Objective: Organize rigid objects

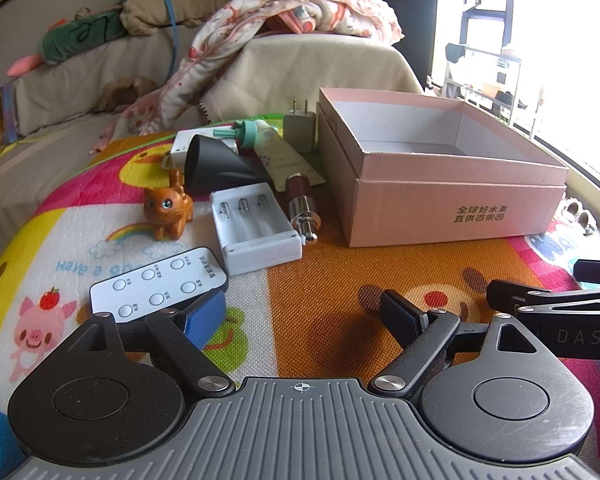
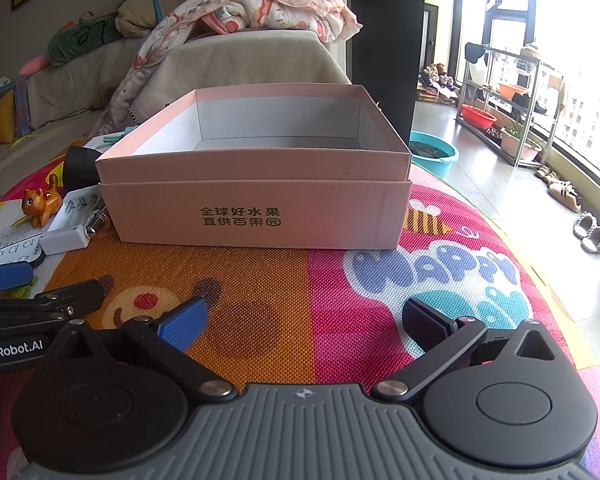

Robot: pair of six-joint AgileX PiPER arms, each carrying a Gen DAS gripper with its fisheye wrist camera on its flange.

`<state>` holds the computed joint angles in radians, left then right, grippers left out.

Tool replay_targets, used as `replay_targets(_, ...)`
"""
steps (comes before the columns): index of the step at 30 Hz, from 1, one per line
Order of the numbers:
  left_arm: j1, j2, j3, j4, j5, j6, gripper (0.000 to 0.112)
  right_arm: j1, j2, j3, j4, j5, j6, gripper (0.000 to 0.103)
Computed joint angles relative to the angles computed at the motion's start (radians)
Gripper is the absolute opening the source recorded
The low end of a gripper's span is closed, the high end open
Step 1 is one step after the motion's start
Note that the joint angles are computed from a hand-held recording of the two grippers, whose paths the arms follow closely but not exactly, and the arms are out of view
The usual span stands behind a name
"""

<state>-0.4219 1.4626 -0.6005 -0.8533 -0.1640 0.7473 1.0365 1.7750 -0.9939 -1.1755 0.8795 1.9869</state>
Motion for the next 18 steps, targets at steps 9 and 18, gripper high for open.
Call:
replay_targets(9,0.0,0.0,0.0,0.0,0.001,-0.001,0.089,0.001,-0.001,0.001,0.001,0.001,-0.001,0.103)
replay_targets(18,0.0,-0.001,0.001,0.0,0.0,-0.001,0.09,-0.002,-0.005,0.005,0.0,-0.002,-0.002,0.103)
